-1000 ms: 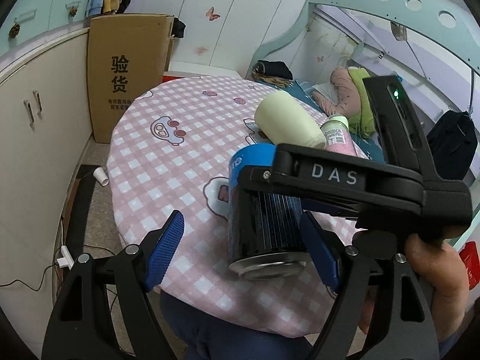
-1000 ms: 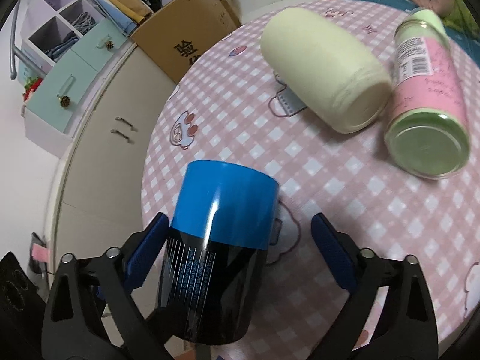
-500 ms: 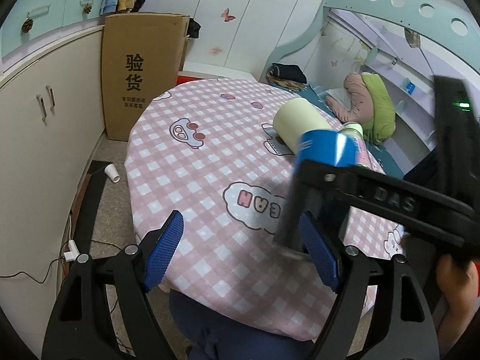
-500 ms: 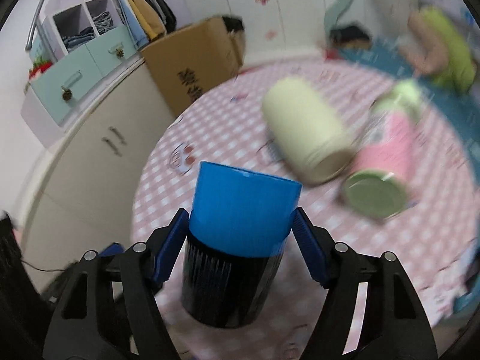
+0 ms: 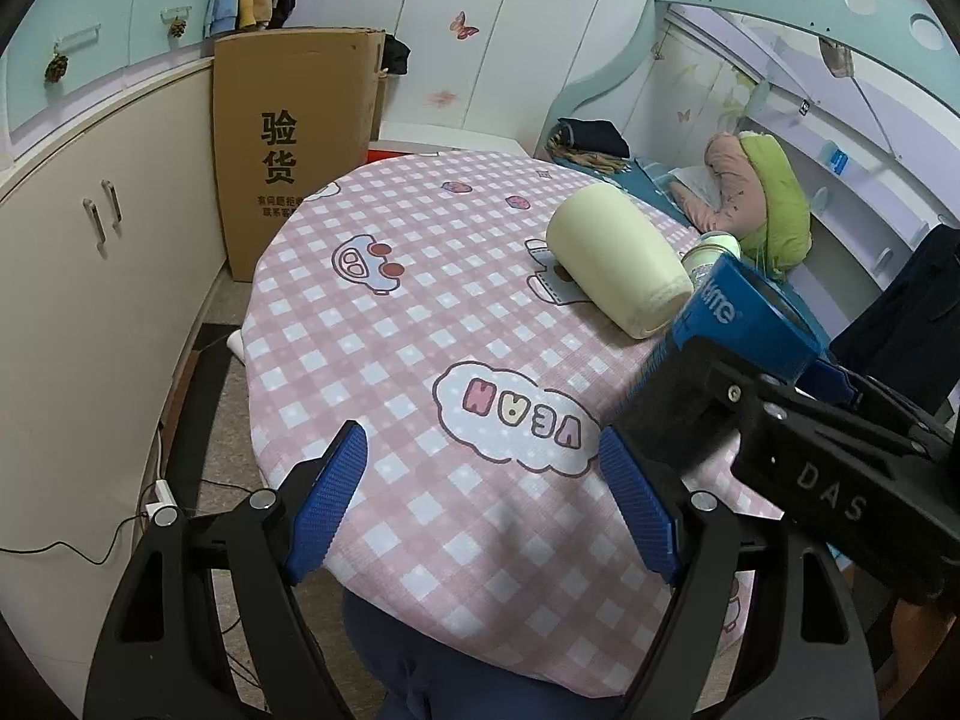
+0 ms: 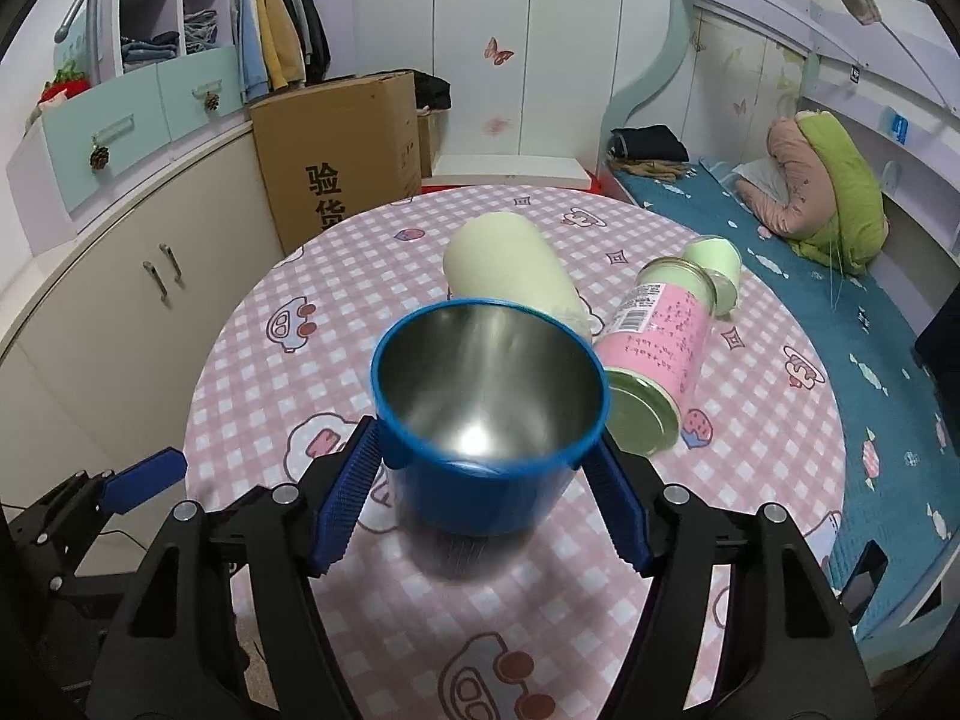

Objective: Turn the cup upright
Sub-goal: 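Lift the cup with the right tool and rotate it rim-up, then lower the upright cup onto the table and open the right tool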

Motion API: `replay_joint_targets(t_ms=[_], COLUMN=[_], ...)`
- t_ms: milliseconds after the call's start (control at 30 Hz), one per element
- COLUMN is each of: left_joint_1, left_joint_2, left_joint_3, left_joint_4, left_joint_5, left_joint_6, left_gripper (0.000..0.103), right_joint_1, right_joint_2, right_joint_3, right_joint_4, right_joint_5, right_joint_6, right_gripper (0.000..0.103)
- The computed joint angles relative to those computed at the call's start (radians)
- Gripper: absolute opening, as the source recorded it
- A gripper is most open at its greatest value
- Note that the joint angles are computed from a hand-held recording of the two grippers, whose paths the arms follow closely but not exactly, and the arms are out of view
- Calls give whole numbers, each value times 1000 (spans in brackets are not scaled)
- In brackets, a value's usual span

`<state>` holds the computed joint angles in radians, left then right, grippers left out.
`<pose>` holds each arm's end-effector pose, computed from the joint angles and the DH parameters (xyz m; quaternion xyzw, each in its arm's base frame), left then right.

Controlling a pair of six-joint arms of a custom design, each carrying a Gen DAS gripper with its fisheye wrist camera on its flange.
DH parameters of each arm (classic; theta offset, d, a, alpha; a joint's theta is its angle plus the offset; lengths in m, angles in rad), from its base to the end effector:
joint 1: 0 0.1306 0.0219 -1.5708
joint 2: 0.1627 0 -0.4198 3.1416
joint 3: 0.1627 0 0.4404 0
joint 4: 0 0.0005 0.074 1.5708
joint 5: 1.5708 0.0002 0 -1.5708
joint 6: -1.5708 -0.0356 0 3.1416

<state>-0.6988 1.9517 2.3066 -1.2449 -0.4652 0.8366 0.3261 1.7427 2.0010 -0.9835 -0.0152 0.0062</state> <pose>0.5600 -0.4503 0.5606 -0.1399 0.9098 -0.0693 0.3846 0.6322 0.2139 0.5668 -0.1539 0.8988 0.0722 0.4040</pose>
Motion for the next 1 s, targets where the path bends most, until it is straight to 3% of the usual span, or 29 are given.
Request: replay_joint_targets(t_ms=[367, 633, 1000], left_joint_1=[-23, -46, -94], left_joint_2=[39, 38, 85], left_joint_3=[76, 103, 226], left_joint_4=[-72, -99, -150], left_joint_5=[-35, -91, -184], left_joint_6=[-3, -8, -30], left_gripper=[76, 76, 76], right_joint_1=[-4, -12, -46], right_joint_2=[-63, -126, -229], right_joint_3=[-84, -132, -222], right_joint_4=[33, 84, 174], right_joint_5=[-35, -66, -34], right_joint_6=[-17, -29, -8], right_gripper=[70, 80, 89])
